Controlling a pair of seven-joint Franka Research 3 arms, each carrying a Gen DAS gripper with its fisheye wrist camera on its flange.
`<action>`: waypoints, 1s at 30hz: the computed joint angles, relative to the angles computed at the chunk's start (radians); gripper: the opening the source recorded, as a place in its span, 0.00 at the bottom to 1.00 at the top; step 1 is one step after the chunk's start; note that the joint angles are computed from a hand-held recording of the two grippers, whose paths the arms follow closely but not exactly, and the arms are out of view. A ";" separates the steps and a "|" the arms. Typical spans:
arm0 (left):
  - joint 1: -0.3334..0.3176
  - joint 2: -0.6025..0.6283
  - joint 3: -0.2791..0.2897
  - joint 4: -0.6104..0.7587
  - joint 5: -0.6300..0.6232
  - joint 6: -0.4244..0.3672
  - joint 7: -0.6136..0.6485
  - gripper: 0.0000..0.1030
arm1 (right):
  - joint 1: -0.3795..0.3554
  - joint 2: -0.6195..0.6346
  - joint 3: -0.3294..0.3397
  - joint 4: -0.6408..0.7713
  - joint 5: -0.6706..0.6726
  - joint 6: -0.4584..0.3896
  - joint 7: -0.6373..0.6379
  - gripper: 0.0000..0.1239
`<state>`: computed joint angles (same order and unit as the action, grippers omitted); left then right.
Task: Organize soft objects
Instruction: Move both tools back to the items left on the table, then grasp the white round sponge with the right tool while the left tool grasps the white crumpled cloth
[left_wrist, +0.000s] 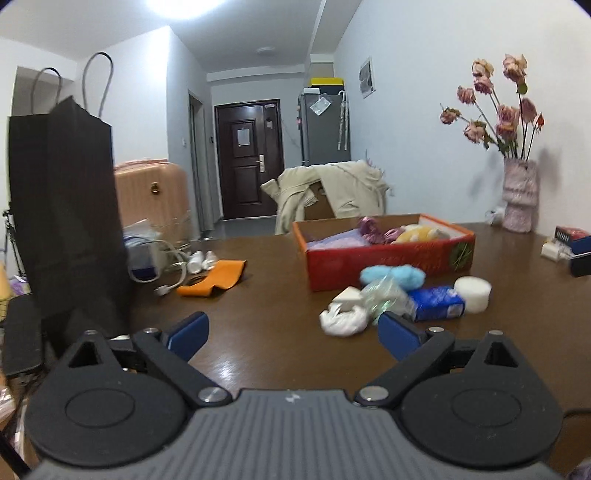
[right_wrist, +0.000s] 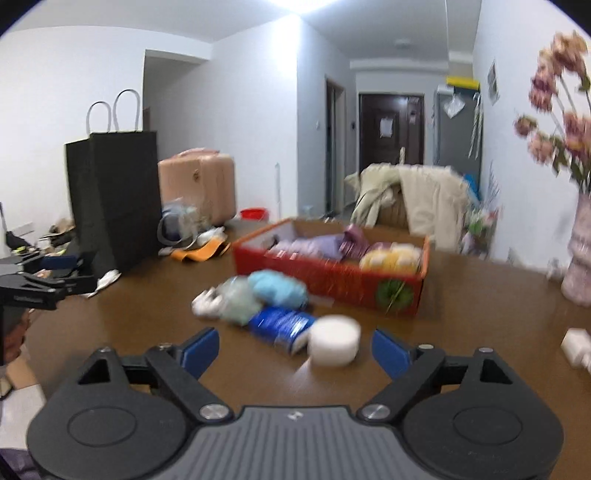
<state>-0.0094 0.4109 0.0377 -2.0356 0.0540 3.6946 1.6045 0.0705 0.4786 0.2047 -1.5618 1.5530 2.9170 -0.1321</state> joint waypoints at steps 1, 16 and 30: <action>0.003 -0.003 0.001 -0.009 0.004 0.005 0.002 0.98 | -0.010 -0.019 0.007 -0.029 0.027 -0.008 -0.014 0.72; 0.204 0.207 -0.216 0.327 0.362 -0.261 -0.254 0.97 | 0.076 0.116 -0.025 0.134 -0.023 0.088 0.147 0.71; 0.244 0.600 -0.458 0.962 0.302 -0.729 0.034 0.82 | 0.215 0.660 -0.359 0.849 -0.737 -0.109 1.087 0.65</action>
<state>0.2343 1.0110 -0.4204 -1.0737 0.3562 2.9657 1.6382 0.2858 1.1390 -0.1546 -0.7131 0.8158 2.8083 0.9545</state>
